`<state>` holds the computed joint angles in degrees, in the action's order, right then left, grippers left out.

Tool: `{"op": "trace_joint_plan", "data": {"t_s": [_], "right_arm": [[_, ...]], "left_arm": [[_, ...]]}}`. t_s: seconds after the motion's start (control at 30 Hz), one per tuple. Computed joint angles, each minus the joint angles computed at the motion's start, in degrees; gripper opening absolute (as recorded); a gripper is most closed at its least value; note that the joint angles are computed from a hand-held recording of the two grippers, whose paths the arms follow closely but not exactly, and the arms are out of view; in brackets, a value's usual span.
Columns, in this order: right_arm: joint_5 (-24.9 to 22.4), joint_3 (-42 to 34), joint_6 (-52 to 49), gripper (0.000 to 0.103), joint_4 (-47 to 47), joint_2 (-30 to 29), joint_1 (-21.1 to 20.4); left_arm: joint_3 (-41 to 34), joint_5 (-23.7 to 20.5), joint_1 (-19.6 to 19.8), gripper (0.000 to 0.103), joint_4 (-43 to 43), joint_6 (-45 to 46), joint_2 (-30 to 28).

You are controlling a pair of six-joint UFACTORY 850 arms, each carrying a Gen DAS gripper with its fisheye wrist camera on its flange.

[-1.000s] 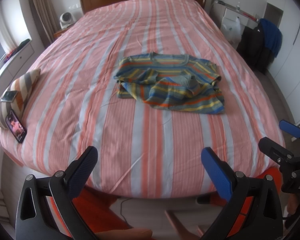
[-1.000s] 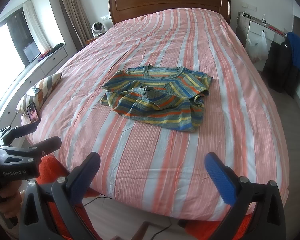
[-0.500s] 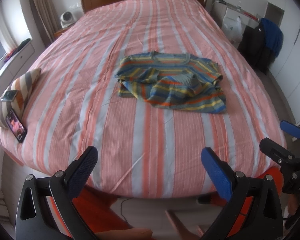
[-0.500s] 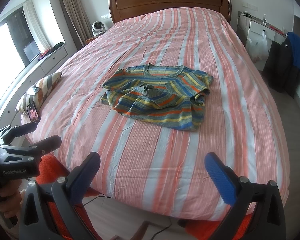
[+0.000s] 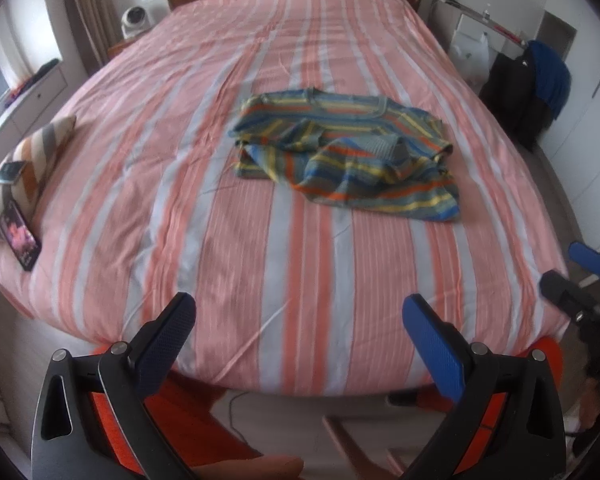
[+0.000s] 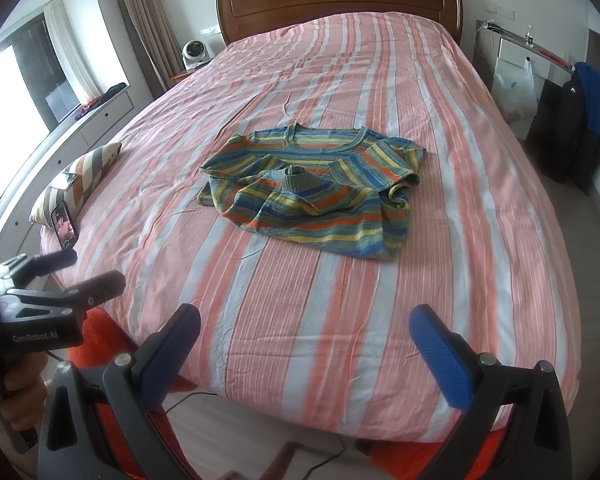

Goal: Fold small clothes
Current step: 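Grasp the striped sweater's edge with the right tool and lift it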

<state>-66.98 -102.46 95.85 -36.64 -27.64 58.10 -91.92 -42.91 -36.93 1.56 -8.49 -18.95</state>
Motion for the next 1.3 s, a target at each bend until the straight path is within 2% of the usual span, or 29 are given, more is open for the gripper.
{"op": "trace_joint_plan", "data": {"t_s": [0.13, 0.23, 0.27, 0.37, 0.43, 0.57, 0.63, 0.73, 0.77, 0.8, 0.83, 0.87, 0.9, 0.97, 1.07, 1.17, 1.23, 1.27, 1.3], "right_arm": [[4.0, 7.6, 4.9, 0.103, -6.5, 3.6, -0.3], [2.9, 12.5, 7.0, 0.103, -4.3, 5.0, -1.7], [4.1, 14.9, 7.9, 0.103, -2.8, 5.7, -2.4], [12.5, 21.4, 8.7, 0.103, 0.3, 7.9, -5.1], [17.8, 22.8, 7.2, 0.103, -0.4, 8.1, -7.4], [24.2, 18.4, -0.5, 0.103, -7.5, 4.7, -10.7], [24.4, 12.9, -8.4, 0.103, -9.1, 0.5, -12.2], [21.4, 3.1, -20.6, 0.101, -6.8, -7.6, -14.6], [21.2, 0.7, -23.4, 0.085, -4.9, -9.8, -15.6], [22.1, 0.2, -24.7, 0.041, -3.7, -10.4, -16.2], [23.9, 0.0, -27.1, 0.018, -1.2, -10.8, -16.9], [23.4, -0.3, -27.9, 0.007, -0.7, -11.0, -16.8], [23.2, 0.2, -27.4, 0.007, -1.8, -10.5, -16.1], [27.0, 2.8, -27.4, 0.007, -2.7, -7.5, -13.8], [28.8, 4.1, -31.8, 0.007, -2.3, -4.8, -7.4], [25.8, 2.5, -35.1, 0.008, -1.7, -6.3, -0.4], [20.1, -0.2, -36.5, 0.011, -1.5, -10.2, 3.1], [18.9, -0.5, -36.7, 0.017, -1.0, -11.2, 3.6], [18.8, -0.4, -36.7, 0.030, 1.0, -12.2, 3.7]], "left_arm": [[4.2, 0.9, 2.5, 0.103, 0.3, -1.8, 0.0], [6.8, 0.5, 3.7, 0.102, 4.0, -5.8, -0.1], [7.3, -0.1, 4.0, 0.102, 4.8, -6.6, -0.4], [9.0, -1.2, 5.2, 0.102, 4.6, -7.3, -0.6], [9.3, -2.1, 5.6, 0.102, 2.9, -6.8, -0.8], [9.1, -2.4, 5.1, 0.102, 1.8, -6.2, -0.5], [9.1, -2.1, 4.5, 0.102, 2.1, -6.2, -0.2], [8.9, -2.1, 4.3, 0.102, 1.4, -5.7, 0.0], [8.9, -1.6, 4.7, 0.102, 1.0, -5.2, -0.3], [9.3, -1.6, 5.0, 0.102, 0.8, -5.1, 0.0], [9.4, -1.3, 5.4, 0.102, 0.7, -5.0, -0.2], [10.0, -0.8, 6.0, 0.102, 1.0, -5.4, 0.3], [10.4, -0.2, 6.5, 0.102, 1.2, -5.9, 0.4], [11.8, 1.1, 7.6, 0.102, 2.9, -8.4, 1.0], [12.5, 2.3, 8.8, 0.102, 3.5, -10.2, 0.6], [11.3, 2.0, 9.1, 0.102, 1.4, -9.9, -1.5], [10.7, 2.2, 8.9, 0.102, -0.2, -8.6, -2.3], [10.5, 2.1, 8.6, 0.102, -0.2, -8.6, -2.5], [10.3, 1.9, 8.2, 0.102, 0.0, -8.5, -2.6]]}}
